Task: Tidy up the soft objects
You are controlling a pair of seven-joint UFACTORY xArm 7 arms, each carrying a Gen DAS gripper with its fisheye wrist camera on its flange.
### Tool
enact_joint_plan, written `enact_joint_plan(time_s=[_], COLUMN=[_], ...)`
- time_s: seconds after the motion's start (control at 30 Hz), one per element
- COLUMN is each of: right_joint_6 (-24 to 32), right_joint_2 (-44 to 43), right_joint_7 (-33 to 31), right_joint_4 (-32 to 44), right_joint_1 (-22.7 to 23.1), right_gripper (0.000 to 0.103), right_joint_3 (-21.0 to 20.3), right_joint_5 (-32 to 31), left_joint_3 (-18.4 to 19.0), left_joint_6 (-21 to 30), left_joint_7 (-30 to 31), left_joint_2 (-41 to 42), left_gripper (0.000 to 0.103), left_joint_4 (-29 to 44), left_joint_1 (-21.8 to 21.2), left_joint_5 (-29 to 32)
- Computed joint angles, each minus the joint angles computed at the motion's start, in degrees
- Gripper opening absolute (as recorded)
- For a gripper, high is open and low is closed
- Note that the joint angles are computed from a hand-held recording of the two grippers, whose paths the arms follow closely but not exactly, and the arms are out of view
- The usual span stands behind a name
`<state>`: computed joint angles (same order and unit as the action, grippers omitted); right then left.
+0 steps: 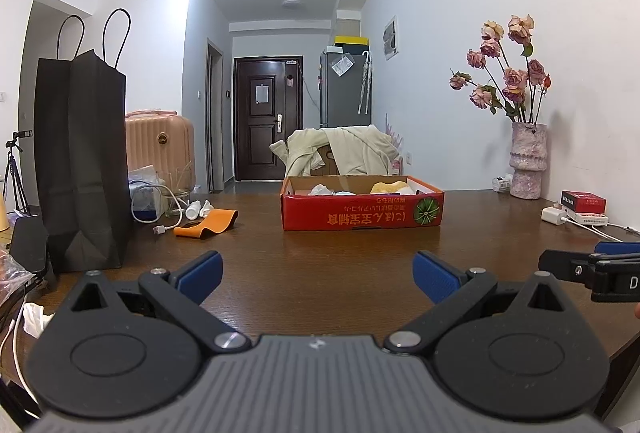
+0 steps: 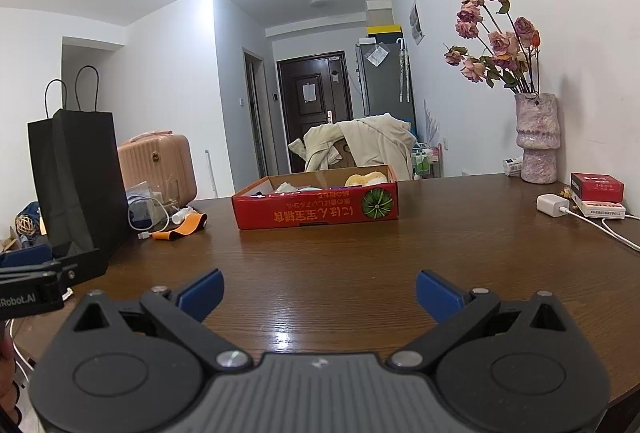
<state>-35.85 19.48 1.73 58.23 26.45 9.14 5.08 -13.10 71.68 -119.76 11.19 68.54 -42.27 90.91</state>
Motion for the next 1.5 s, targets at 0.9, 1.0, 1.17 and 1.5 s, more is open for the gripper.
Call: enact_joint_plan(time_s=[0.9, 1.0, 1.17, 1.5], right_joint_6=[-0.23, -0.51, -0.6, -2.83], right_joint_2=[0.01, 0.08, 0.18, 0.17], right_joint_7=[-0.61, -0.51, -0.8, -2.26], right_joint_4=[0.16, 0.13, 0.27, 0.24], right_joint_1=[0.28, 0.09, 0.35, 0.84], right_gripper=[0.103, 0.103, 0.103, 0.103], right_joint_3=[-0.08, -0.01, -0.1, -0.26], right_joint_5=[0.47, 0.05, 0.51, 1.43], left_joint_3=[-0.04, -0.04, -0.14, -0.57], left_joint_6=[-0.05, -0.03, 0.0, 0.78], left_joint_7=[-0.08, -0.09, 0.06, -0.52], left_joint_2=[-0.18, -0.18, -0.4, -0.98], left_gripper=[0.103, 0.103, 0.103, 0.103], left_joint_4=[-0.28, -0.3, -0.37, -0.61], left_joint_1=[0.09, 0.1, 0.02, 0.11], left_joint_5=[0.14, 0.19, 0.22, 1.36])
